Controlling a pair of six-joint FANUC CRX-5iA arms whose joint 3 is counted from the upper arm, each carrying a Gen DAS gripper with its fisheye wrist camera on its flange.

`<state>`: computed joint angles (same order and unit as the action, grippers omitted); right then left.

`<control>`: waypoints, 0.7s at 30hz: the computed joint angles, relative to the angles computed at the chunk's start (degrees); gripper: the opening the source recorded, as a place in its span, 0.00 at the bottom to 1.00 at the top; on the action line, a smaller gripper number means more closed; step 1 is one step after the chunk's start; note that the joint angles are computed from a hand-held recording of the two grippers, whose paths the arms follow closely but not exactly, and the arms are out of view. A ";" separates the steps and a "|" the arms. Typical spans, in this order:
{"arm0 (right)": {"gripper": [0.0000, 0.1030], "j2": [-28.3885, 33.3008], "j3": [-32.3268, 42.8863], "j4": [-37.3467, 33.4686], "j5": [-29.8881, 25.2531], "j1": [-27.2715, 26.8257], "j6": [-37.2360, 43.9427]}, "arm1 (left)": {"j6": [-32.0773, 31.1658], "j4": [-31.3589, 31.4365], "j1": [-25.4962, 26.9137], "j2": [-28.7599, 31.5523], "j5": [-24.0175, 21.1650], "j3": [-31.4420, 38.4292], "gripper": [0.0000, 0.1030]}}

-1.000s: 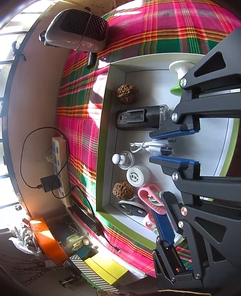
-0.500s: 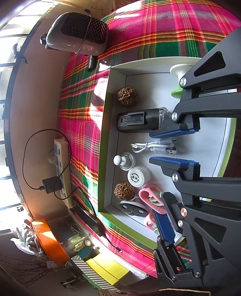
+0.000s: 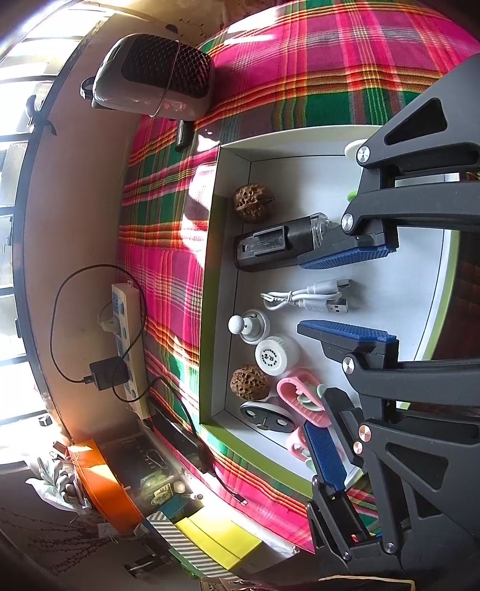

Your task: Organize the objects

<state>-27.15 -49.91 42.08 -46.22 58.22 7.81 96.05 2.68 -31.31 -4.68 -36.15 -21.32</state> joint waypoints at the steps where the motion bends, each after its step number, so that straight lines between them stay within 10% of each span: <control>1: 0.29 -0.10 0.01 0.05 -0.34 0.22 -0.17 | -0.03 0.05 -0.07 -0.09 -0.03 0.02 0.26; 21: 0.36 -5.31 -1.49 4.20 -14.00 12.38 -10.12 | 9.39 -8.33 -2.63 -7.17 -2.69 -1.55 0.26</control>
